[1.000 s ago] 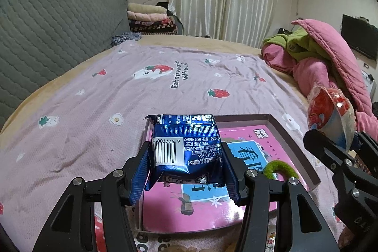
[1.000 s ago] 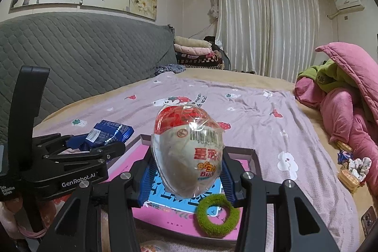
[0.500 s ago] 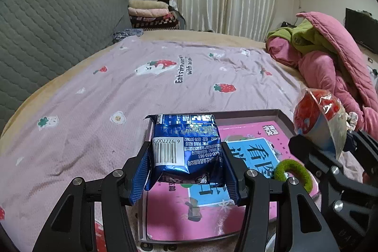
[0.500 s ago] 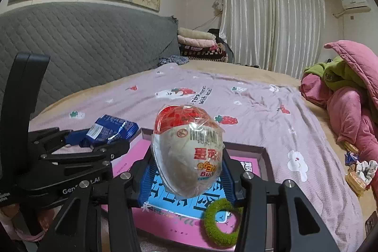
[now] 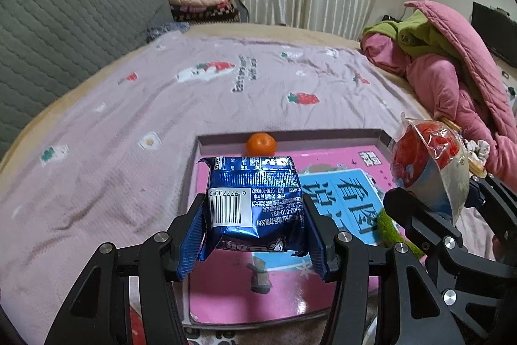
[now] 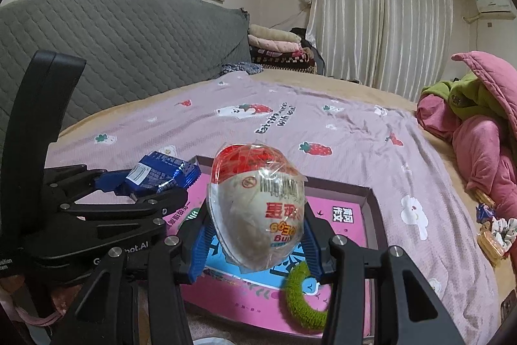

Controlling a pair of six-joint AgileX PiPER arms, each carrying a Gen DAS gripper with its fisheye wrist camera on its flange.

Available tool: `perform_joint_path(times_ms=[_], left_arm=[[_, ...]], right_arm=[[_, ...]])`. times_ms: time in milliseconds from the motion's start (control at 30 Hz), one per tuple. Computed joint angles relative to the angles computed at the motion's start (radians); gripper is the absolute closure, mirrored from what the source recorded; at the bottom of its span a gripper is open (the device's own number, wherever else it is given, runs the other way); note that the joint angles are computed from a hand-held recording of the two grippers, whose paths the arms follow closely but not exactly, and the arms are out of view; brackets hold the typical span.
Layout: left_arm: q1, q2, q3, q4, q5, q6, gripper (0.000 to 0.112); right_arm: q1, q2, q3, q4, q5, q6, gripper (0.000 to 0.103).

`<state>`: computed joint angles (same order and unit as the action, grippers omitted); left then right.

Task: Organize objects
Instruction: 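Carry the snack packet with the left tool over the tray while the right tool carries the egg toy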

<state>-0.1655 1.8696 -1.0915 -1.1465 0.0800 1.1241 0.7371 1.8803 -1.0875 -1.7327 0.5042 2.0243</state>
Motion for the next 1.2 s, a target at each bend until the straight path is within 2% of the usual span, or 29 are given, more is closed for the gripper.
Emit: perform_joint_path(times_ms=[133, 367, 500, 633, 833, 1000, 1200], left_arm=[[-0.005, 0.014, -0.011, 0.164, -0.007, -0.160, 0.055], [0.016, 0.069, -0.081, 0.407, 0.085, -0.395, 0.055], [0.015, 0.095, -0.112, 0.532, 0.117, -0.510, 0.055], [0.016, 0.107, -0.128, 0.565, 0.138, -0.540, 0.055], [0.002, 0.126, -0.144, 0.681, 0.170, -0.630, 0.055], [-0.002, 0.140, -0.161, 0.729, 0.197, -0.663, 0.055], [0.002, 0.158, -0.186, 0.738, 0.245, -0.670, 0.055]], right_arm=[[-0.006, 0.012, -0.008, 0.031, -0.006, -0.032, 0.054], [-0.024, 0.042, -0.040, 0.155, -0.039, -0.159, 0.054], [-0.028, 0.067, -0.076, 0.297, -0.055, -0.314, 0.054], [-0.038, 0.098, -0.112, 0.460, -0.079, -0.481, 0.054], [-0.040, 0.137, -0.155, 0.609, -0.071, -0.641, 0.054], [-0.045, 0.161, -0.179, 0.708, -0.058, -0.744, 0.054], [-0.049, 0.162, -0.176, 0.735, -0.060, -0.758, 0.054]])
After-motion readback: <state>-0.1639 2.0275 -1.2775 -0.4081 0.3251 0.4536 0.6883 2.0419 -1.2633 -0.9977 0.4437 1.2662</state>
